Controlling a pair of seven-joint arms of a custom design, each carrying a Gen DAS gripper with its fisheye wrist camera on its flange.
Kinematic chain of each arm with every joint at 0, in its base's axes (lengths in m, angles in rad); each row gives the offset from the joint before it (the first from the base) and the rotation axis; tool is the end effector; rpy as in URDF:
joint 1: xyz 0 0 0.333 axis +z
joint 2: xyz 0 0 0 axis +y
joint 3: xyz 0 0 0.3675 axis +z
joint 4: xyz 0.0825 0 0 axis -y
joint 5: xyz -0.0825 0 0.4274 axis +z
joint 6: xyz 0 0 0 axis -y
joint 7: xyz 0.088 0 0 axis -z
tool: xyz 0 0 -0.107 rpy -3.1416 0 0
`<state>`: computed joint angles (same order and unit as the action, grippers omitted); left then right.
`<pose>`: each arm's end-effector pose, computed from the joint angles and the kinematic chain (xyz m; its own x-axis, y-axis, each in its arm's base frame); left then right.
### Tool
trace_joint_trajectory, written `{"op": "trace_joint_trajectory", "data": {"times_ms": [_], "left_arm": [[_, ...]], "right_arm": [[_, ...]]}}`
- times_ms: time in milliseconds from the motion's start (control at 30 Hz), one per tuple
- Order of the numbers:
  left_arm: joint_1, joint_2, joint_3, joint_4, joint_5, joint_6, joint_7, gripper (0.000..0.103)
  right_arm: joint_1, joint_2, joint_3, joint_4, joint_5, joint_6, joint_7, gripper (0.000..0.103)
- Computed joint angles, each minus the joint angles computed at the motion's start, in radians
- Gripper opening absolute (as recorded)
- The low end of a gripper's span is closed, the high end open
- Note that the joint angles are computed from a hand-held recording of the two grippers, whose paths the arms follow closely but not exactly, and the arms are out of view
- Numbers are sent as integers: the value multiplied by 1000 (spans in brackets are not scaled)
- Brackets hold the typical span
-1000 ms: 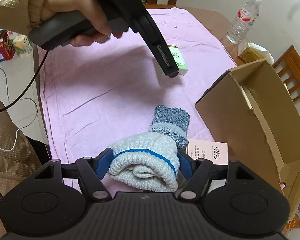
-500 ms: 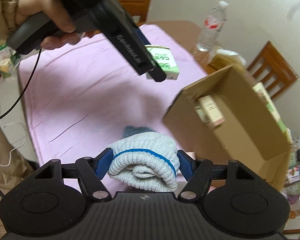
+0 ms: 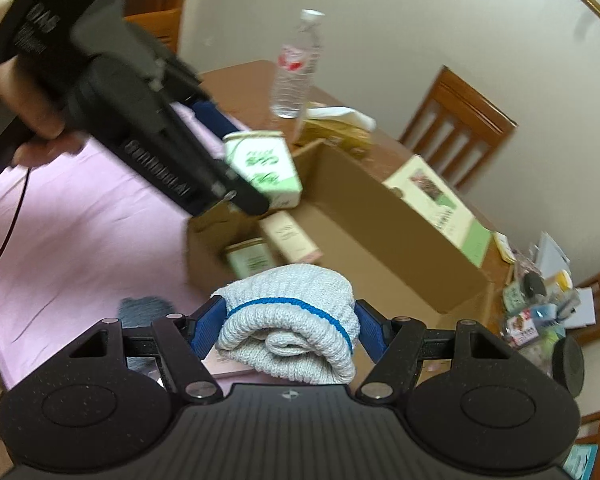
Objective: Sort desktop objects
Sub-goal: 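Carry the pack and sock into the cardboard box and open both tools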
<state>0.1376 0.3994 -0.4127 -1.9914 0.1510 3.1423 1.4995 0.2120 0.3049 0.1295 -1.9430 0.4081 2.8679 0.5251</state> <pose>0.6837 -0.1765 0.3874 -0.2966 -0.9497 0.1001 -0.6935 0.1421 -0.7062 0.6736 0.2080 0.4165 0.7701 -0.5804 0.2648 -0.3722 -0.7459 -0.5524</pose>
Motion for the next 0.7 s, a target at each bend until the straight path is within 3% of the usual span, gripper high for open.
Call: {"op": "trace_joint_trajectory", "data": {"times_ms": [67,133,167,233,300,500,700], "left_arm": [[-17,23,13,29,8,-6,-1,68],[-41,38,35,50,13,-15,-9,84],[-42,42,35,54,12,-15,-12,84],[-13,50,2,61,6,-28,5,84],[-12,47,2,62,1,-43,12,84],[36,10,-39,17,-37,-52,75,89],[95,-47,-91,-54,-72,-34,156,91]], "right_arm": [[8,27,-20,31,-17,7,31,74],[13,58,-37,69,-38,4,69,77],[7,70,-34,81,-38,9,75,80],[10,91,-43,98,-49,30,109,97],[-34,105,0,118,-12,20,83,103],[-50,108,17,115,23,9,83,103],[-90,41,88,17,135,65,-17,103]]}}
